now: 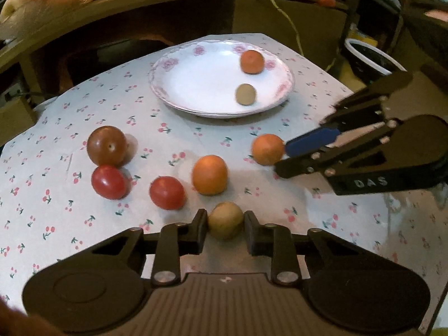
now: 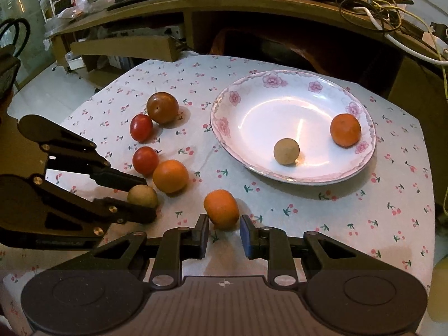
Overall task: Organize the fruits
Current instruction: 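Grasp a small brown round fruit with the left tool, then carry both fruits over the plate and open both tools to release them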
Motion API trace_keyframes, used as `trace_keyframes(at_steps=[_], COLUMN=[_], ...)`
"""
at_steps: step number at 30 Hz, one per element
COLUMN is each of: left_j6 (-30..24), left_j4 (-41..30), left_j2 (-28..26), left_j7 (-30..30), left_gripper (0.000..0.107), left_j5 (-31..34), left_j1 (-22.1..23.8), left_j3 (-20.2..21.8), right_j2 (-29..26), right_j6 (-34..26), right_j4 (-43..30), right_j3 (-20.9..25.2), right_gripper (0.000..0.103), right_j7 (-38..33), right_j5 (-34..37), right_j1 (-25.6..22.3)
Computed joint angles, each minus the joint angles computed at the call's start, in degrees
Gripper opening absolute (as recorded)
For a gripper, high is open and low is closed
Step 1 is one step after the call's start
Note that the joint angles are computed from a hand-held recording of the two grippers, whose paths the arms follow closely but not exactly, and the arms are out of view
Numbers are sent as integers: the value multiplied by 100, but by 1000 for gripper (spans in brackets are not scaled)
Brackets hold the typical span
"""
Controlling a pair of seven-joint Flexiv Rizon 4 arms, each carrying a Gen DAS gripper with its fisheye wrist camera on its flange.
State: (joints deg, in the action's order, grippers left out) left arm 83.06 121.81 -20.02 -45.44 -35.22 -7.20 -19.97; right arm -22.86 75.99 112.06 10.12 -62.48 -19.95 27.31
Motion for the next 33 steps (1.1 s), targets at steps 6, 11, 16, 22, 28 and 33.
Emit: trace_keyframes(at_steps=[6, 11, 16, 22, 28, 33], left_j6=[14, -18, 51, 208, -145, -177], left_j4=[-22, -39, -19, -3, -140, -269], left_j2=[-22, -27, -39, -96, -56, -46], left_j7=[60, 62, 78, 37, -205, -459], left_gripper=[33, 37, 43, 49, 33, 33], left_j5=[235, 258, 261, 304, 505, 733], left_j1=[-105, -44, -11, 80, -86, -284], left_j3=[76, 37, 0, -98, 127, 366], right_j2=[47, 58, 0, -157, -154, -77], right_j6=[34, 150, 400, 347, 232, 153], right_j4=[94, 177, 163, 8, -26, 11], right_j3=[-47, -210, -259, -141, -227, -180], right_gripper=[23, 31, 42, 41, 27, 26], right_j7=[-18, 182, 332, 234, 267, 287], right_j5=[-105, -274, -339, -269, -361, -305], right_j1=[49, 122, 100, 51, 156, 117])
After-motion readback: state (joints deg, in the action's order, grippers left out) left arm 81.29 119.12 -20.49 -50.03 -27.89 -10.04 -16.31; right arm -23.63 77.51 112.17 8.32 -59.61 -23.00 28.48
